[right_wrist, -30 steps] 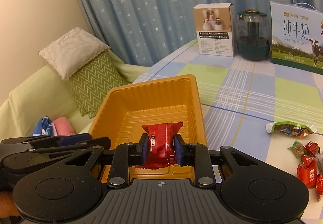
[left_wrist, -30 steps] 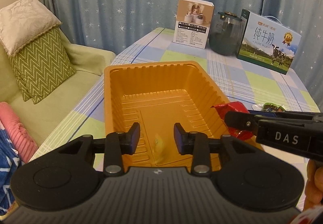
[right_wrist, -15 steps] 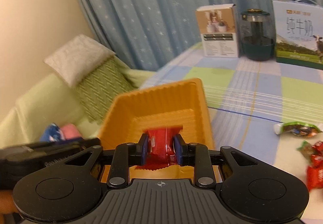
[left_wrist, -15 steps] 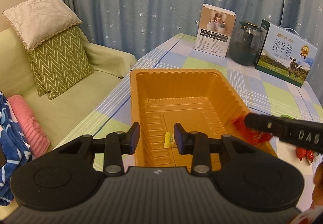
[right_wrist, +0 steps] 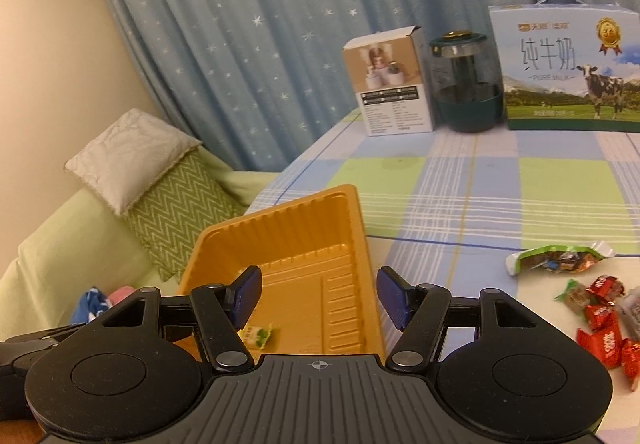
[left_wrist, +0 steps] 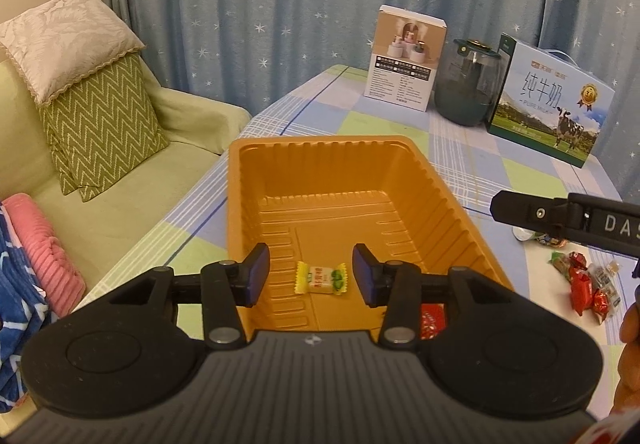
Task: Organize snacks
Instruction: 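Move both open tools back toward the candy pile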
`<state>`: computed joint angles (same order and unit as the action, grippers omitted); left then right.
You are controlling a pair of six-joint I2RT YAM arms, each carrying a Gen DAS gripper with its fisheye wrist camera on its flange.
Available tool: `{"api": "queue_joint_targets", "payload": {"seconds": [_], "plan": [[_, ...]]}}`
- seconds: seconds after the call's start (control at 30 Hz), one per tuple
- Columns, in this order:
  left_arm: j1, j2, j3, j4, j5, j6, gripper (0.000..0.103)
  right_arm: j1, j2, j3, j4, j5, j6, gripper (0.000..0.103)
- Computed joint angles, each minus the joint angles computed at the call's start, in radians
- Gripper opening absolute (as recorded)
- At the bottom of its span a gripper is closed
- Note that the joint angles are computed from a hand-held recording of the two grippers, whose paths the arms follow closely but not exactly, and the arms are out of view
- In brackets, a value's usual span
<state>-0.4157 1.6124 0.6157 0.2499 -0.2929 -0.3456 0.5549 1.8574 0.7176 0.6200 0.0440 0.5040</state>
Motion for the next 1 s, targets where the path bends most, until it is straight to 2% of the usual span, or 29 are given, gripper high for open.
{"api": "queue_joint_targets", "payload": {"seconds": [0.13, 0.27, 0.43, 0.57, 1.0], "plan": [[-0.033, 0.013, 0.021, -0.003, -0.005, -0.009, 0.047, -0.013, -0.031, -0.03, -0.004, 0.017, 0.009, 0.064], [-0.073, 0.03, 0.042, 0.009, 0.004, -0.022, 0.06, -0.034, -0.076, -0.071, -0.014, 0.044, 0.009, 0.064], [-0.134, 0.057, 0.084, 0.006, 0.0, -0.039, 0.063, -0.076, -0.156, -0.146, -0.014, 0.079, 0.023, 0.064], [-0.183, 0.088, 0.116, 0.021, -0.007, -0.042, 0.07, -0.126, -0.22, -0.204, -0.017, 0.102, 0.029, 0.064], [-0.315, 0.199, 0.237, 0.037, -0.014, -0.029, 0.074, -0.302, -0.427, -0.379, -0.097, 0.116, -0.024, 0.064]]}}
